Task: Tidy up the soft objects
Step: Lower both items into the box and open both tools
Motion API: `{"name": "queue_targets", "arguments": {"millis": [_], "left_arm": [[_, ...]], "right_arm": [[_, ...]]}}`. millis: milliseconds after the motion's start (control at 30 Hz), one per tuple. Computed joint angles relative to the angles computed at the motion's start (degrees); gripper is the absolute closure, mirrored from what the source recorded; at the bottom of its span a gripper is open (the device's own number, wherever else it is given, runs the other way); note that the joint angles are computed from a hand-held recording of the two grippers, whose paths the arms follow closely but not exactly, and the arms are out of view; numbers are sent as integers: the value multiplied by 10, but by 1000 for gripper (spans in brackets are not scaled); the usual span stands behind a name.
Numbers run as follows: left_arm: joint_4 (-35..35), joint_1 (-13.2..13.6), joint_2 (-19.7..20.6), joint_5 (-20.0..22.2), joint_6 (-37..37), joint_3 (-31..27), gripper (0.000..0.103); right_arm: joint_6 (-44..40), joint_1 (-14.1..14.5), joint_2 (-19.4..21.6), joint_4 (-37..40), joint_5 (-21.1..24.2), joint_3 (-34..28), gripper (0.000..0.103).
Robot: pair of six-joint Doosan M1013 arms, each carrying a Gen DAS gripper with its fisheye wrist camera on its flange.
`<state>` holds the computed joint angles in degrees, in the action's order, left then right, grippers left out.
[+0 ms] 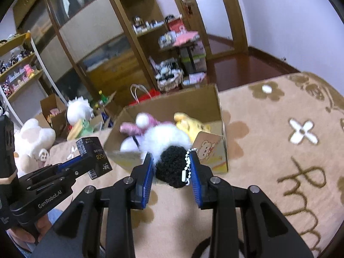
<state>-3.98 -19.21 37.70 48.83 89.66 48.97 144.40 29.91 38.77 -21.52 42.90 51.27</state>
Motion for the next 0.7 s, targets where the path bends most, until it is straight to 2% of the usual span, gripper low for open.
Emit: {"name": "queue_targets", "arguments": {"millis": [200,400,700], "left_arm": [[16,-2,10,-36,8,-20,84],[31,-6,38,-44,14,-67,83],[59,-7,76,-20,13,-119,83]], "right_arm": [[12,-1,9,-54,8,-29,70],[-18,-6,33,-55,32,-75,70],[-60,-17,74,-37,81,-137,69]]}}
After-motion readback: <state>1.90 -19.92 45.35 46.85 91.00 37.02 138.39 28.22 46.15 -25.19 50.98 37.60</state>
